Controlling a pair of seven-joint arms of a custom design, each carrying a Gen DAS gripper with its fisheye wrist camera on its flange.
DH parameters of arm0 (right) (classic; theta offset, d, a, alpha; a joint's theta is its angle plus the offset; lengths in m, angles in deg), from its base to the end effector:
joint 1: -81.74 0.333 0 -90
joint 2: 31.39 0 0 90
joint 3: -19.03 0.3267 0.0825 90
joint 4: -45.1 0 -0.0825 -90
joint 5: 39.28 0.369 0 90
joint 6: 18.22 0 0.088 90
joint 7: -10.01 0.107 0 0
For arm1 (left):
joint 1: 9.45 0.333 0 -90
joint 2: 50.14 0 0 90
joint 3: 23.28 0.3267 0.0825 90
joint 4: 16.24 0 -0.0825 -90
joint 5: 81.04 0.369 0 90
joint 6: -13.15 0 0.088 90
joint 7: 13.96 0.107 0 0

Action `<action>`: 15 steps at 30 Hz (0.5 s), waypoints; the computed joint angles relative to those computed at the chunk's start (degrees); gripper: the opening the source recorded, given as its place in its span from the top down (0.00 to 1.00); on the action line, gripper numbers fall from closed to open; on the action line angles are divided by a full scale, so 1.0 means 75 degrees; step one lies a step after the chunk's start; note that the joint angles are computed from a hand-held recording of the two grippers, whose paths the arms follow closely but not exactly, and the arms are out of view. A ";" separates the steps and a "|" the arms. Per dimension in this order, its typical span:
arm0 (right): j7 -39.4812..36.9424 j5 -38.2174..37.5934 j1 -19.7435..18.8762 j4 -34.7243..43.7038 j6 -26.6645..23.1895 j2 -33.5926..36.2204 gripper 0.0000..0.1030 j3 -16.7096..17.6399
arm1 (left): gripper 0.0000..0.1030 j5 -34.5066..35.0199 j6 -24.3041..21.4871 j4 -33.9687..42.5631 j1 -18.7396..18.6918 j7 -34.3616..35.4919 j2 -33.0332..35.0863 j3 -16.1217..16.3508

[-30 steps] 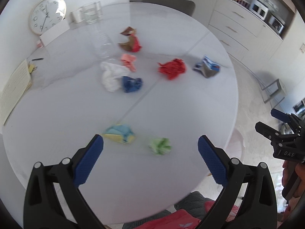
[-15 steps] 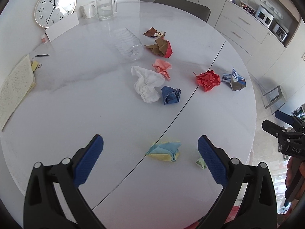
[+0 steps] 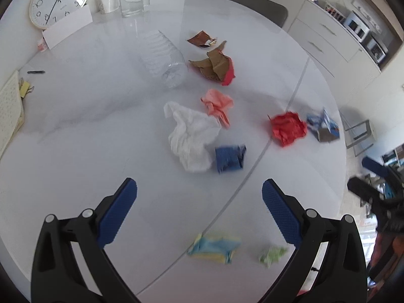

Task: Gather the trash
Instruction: 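Grasp the white tissue with the left gripper while the right gripper grasps the crumpled red paper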

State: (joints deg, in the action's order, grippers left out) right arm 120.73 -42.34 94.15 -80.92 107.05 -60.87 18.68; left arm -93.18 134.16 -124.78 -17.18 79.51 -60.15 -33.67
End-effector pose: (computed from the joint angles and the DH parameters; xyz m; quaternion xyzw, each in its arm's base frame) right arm 0.4070 0.0843 0.6464 -0.6384 0.7283 -0.1393 0.2065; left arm 0.4934 -0.1800 0.6298 -0.5775 0.7888 -0.2041 0.0516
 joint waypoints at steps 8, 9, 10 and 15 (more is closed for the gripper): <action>-0.0358 0.0544 0.0028 0.0477 0.0288 0.1071 0.02 -0.0201 | 0.23 0.0718 -0.1002 0.2231 -0.0235 -0.1412 0.2393 -0.0087; -0.0393 0.0599 0.0012 0.0556 0.0305 0.1209 0.02 -0.0209 | 0.25 0.0763 -0.1210 0.2432 -0.0274 -0.1449 0.2584 -0.0070; -0.0413 0.0634 -0.0009 0.0607 0.0310 0.1294 0.02 -0.0201 | 0.31 0.0834 -0.1344 0.2554 -0.0316 -0.1473 0.2703 -0.0053; -0.0596 0.0737 -0.0101 0.0882 0.0277 0.1750 0.02 -0.0172 | 0.68 0.1161 -0.1255 0.2483 -0.0443 -0.1313 0.2730 -0.0002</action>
State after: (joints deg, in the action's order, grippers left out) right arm 116.26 -36.81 93.40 -74.31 109.12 -47.75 17.39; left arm -84.48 124.75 -106.15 -20.50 69.66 -39.67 -33.68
